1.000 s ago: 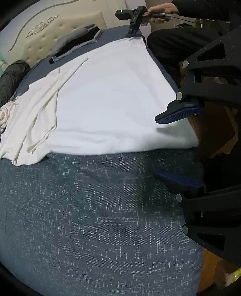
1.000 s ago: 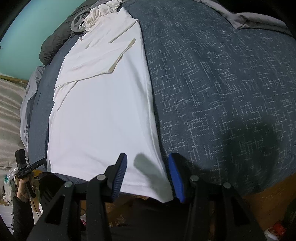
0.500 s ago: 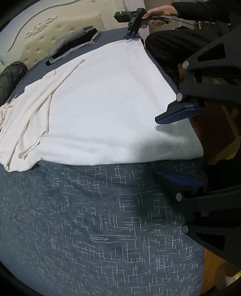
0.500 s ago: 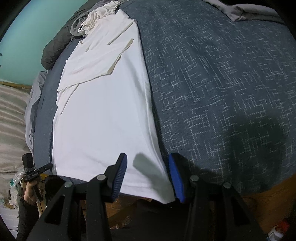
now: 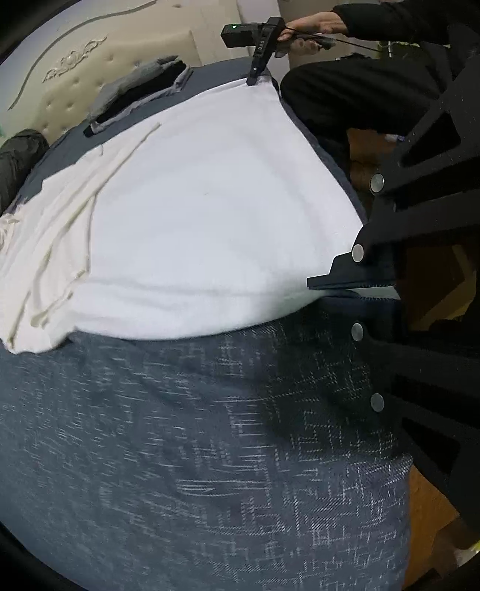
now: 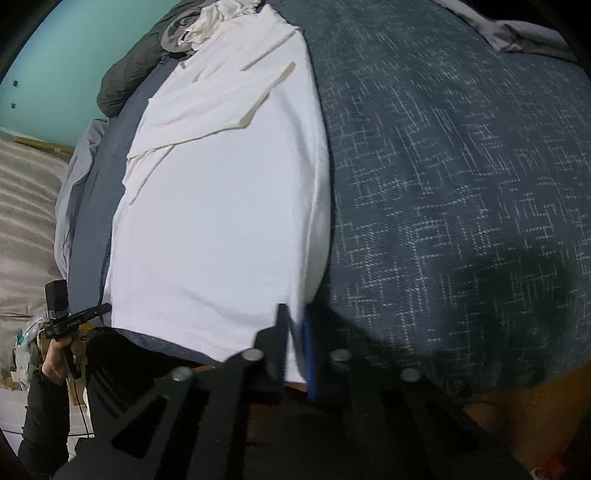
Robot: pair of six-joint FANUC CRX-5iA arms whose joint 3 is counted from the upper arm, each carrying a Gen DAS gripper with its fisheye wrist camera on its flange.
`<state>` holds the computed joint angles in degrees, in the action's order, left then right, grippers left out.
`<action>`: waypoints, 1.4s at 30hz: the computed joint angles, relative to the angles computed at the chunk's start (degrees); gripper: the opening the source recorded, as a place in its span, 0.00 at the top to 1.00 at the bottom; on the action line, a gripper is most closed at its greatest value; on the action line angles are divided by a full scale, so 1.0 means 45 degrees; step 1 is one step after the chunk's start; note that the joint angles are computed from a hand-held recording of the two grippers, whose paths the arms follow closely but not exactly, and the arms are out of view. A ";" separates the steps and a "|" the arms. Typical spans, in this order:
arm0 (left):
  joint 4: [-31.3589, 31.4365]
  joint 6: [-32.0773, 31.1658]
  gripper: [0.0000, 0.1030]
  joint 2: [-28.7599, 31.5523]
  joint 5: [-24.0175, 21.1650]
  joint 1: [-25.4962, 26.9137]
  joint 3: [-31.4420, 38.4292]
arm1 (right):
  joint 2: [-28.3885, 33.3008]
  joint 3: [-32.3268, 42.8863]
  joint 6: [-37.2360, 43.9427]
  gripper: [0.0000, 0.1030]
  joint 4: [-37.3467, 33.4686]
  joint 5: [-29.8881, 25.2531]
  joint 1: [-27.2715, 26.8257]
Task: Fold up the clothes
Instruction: 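Grasp the hem with both grippers and pull it taut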
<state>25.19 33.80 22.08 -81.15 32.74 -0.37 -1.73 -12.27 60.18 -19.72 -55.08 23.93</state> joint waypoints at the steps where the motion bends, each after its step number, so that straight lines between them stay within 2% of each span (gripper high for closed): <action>1: 0.0107 -0.0049 0.97 -0.0047 0.0067 -0.0045 -0.0024 | -0.0069 -0.0010 0.0042 0.96 -0.0024 0.0059 0.0005; 12: 0.1303 -0.0974 0.98 -0.0691 -0.0360 0.0347 0.0443 | -0.0920 0.0422 -0.0157 0.98 0.0734 0.0814 0.0412; 20: 0.1831 -0.1495 0.98 -0.1170 -0.0286 0.0273 0.0356 | -0.1111 0.0719 -0.0282 0.98 0.1266 0.1142 0.0906; 42: 0.2426 -0.2841 0.98 -0.2410 -0.1052 0.1365 -0.0146 | -0.3016 -0.0414 -0.0614 0.98 0.1818 0.1827 0.1685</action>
